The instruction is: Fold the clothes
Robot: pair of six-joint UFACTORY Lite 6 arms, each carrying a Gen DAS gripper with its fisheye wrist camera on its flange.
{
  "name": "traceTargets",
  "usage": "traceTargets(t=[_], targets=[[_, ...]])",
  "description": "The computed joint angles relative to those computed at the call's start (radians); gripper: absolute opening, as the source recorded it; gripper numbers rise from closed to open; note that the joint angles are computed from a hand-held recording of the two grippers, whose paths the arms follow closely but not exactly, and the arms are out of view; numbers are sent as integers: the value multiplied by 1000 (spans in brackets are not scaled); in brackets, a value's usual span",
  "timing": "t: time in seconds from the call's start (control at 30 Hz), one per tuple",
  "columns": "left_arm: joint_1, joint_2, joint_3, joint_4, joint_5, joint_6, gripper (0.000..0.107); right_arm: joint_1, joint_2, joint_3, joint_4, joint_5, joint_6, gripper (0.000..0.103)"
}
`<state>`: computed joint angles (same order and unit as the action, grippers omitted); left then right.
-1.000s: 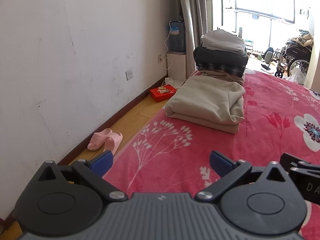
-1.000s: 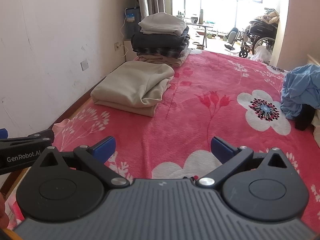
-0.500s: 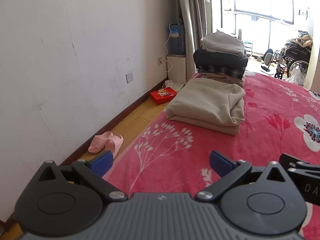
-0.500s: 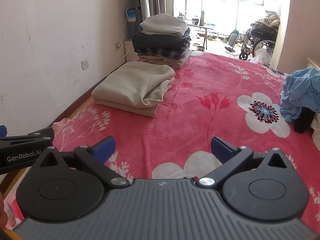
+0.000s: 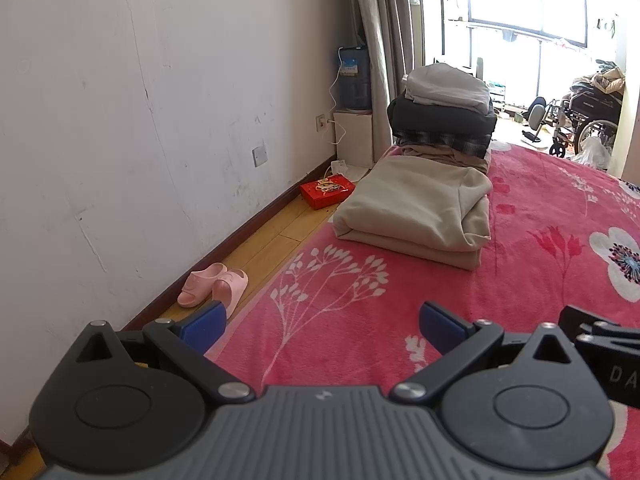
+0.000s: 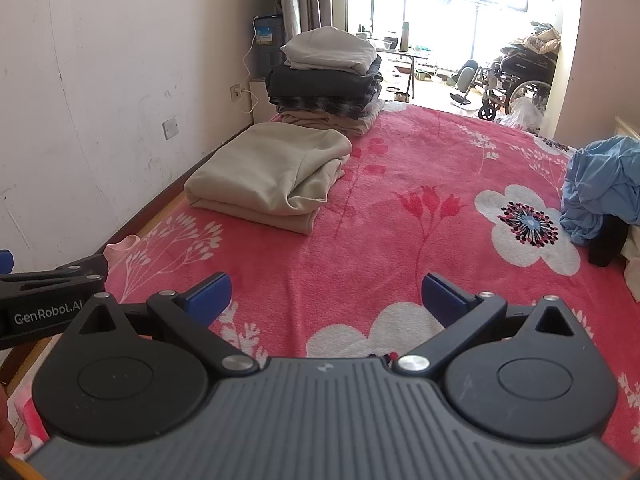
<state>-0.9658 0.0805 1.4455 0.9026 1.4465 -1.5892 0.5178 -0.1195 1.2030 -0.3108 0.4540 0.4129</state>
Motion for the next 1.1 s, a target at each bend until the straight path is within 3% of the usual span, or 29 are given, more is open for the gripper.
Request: traceTargets(t=[1.1], targets=[[2,-1,-20,-5,-9,-1,103,10,3,-5,-24,0,29,102]])
